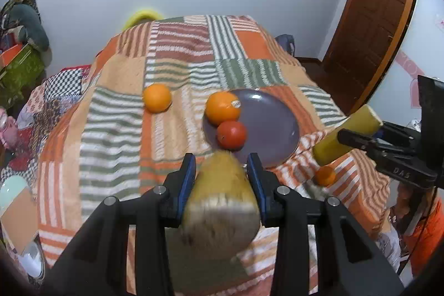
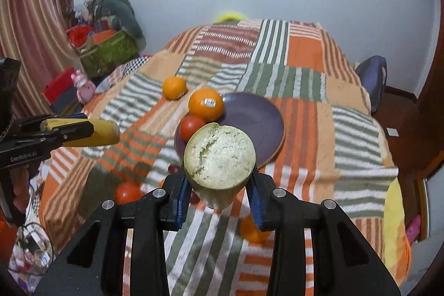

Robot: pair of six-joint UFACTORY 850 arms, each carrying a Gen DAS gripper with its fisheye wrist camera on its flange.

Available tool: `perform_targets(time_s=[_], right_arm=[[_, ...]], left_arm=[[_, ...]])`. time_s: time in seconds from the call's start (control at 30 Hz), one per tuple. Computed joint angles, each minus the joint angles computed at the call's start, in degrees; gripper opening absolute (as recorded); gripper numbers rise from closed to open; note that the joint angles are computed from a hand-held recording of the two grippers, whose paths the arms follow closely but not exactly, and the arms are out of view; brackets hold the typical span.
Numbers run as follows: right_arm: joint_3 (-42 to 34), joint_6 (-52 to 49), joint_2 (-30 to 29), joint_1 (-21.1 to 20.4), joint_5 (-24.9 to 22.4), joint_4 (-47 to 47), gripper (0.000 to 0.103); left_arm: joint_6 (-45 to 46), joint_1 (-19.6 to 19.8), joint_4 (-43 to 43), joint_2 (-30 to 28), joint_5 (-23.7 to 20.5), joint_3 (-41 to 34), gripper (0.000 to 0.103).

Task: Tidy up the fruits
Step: 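Carry the yellow squash with the left gripper while the right gripper carries the green squash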

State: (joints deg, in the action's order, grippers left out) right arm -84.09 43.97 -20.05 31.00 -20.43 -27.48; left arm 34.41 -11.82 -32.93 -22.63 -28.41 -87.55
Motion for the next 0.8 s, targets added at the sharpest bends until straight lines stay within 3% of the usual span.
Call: perform_targets(time_s=[0.8], right_arm=[[-6.95, -20.09, -6.76, -4.44, -1.67, 16.89, 0.033]], left_arm=[[-4.97, -6.02, 3.62, -17.42, -8.63, -20.07, 0.038]])
